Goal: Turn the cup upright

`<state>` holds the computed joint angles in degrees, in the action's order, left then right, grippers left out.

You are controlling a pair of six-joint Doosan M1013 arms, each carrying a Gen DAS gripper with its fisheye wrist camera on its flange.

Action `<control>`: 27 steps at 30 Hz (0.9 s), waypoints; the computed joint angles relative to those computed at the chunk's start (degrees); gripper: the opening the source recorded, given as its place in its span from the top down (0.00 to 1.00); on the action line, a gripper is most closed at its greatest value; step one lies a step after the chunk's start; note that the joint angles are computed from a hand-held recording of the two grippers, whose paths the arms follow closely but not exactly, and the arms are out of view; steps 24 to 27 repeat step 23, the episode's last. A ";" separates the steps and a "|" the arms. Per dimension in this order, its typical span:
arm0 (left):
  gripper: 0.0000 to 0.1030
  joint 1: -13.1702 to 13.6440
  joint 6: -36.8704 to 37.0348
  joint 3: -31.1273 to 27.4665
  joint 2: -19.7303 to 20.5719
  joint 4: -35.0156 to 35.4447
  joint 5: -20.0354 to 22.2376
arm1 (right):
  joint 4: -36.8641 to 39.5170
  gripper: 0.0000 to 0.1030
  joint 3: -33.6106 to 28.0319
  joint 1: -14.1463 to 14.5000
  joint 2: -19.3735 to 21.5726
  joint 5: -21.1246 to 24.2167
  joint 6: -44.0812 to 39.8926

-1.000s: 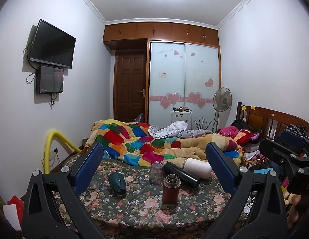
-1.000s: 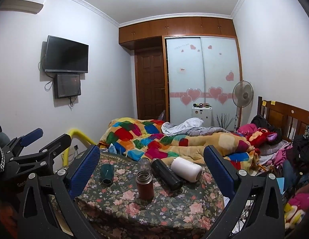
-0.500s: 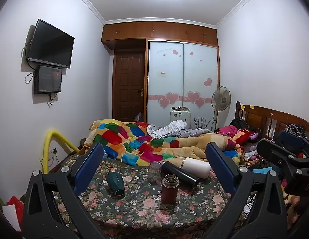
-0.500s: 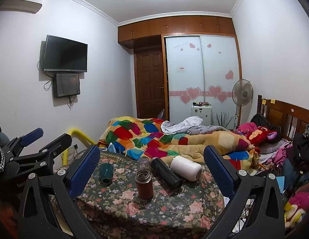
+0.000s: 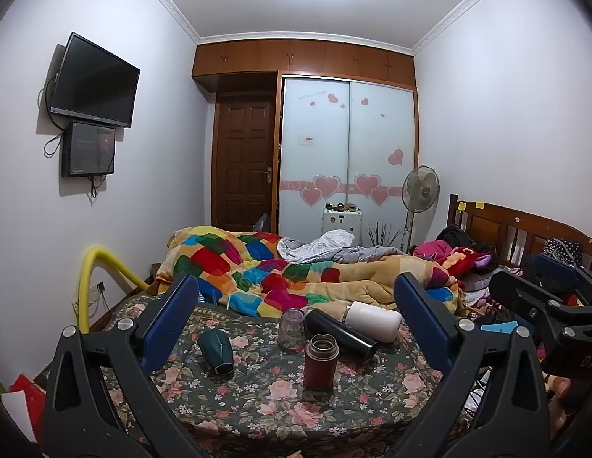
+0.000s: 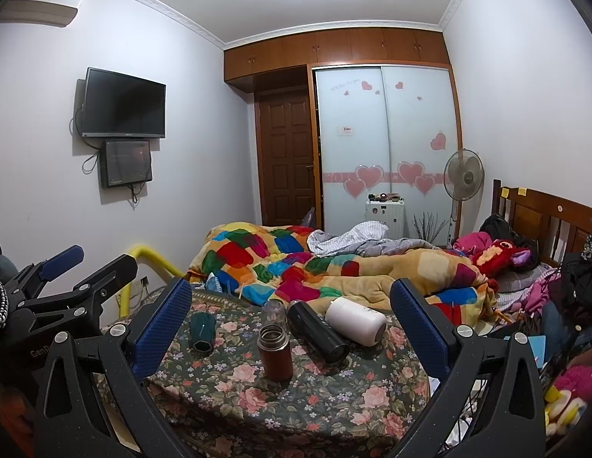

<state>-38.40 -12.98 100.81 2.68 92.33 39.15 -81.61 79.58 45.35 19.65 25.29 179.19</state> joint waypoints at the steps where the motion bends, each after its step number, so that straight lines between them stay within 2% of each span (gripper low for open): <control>1: 0.00 0.10 -0.06 -0.05 0.01 0.09 -0.14 | 0.17 0.00 -0.14 -0.03 0.07 -0.08 -0.18; 17: 0.00 0.87 -0.03 -0.10 0.09 -0.68 -1.36 | 1.71 0.00 -0.28 -0.31 0.31 -0.25 -1.53; 23: 0.00 2.08 -1.57 0.72 -0.10 -0.91 -1.37 | 6.59 0.00 -2.39 -0.22 1.75 -0.04 -6.99; 27: 0.00 2.08 -1.57 0.72 -0.10 -0.91 -1.37 | 6.59 0.00 -2.39 -0.22 1.75 -0.04 -6.99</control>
